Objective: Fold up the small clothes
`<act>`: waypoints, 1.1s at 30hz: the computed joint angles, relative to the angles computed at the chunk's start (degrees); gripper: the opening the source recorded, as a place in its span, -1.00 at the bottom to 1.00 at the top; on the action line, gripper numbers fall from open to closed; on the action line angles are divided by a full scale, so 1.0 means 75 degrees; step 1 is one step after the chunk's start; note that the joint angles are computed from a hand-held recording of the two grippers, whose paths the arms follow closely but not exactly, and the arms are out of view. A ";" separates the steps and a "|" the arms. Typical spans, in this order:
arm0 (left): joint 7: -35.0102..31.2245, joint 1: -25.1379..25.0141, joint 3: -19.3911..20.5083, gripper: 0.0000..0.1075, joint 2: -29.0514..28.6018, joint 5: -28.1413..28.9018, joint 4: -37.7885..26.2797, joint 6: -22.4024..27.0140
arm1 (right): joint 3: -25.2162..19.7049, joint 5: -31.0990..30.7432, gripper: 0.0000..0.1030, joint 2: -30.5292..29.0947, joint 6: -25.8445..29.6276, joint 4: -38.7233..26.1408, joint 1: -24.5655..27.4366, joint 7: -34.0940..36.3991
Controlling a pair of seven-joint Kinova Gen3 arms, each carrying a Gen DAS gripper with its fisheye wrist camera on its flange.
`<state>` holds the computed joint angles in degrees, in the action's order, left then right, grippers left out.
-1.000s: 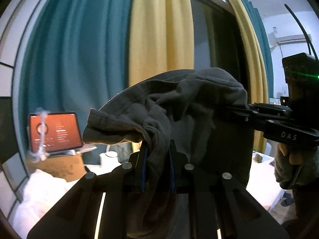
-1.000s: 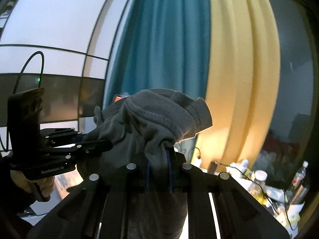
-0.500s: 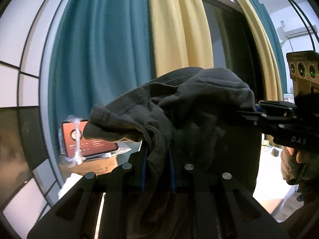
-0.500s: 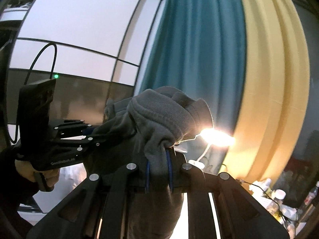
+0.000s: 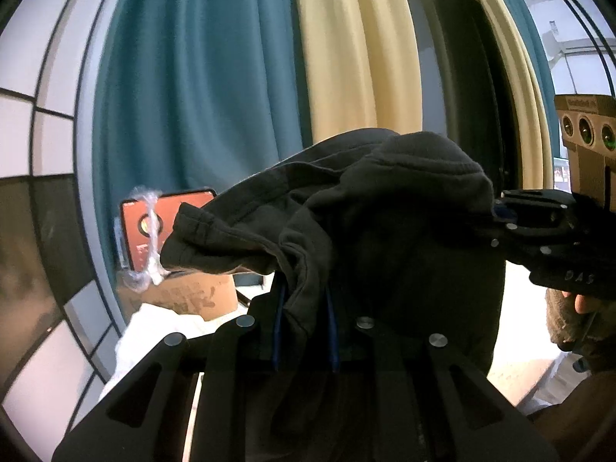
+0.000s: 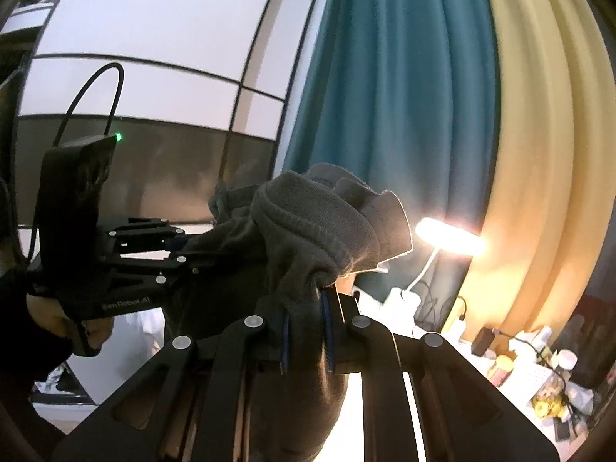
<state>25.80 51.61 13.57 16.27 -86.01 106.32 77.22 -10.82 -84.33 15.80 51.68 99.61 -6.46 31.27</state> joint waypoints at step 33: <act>-0.0010 -0.1831 -0.0820 -0.70 0.0300 0.0202 0.0022 -0.3606 | -0.0964 0.3486 -0.71 0.2566 -0.1747 -0.2886 -0.0389 -0.4248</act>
<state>25.73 37.88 7.42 18.53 -84.50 106.48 50.18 -18.05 -58.19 35.05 38.58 77.97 -9.38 -0.59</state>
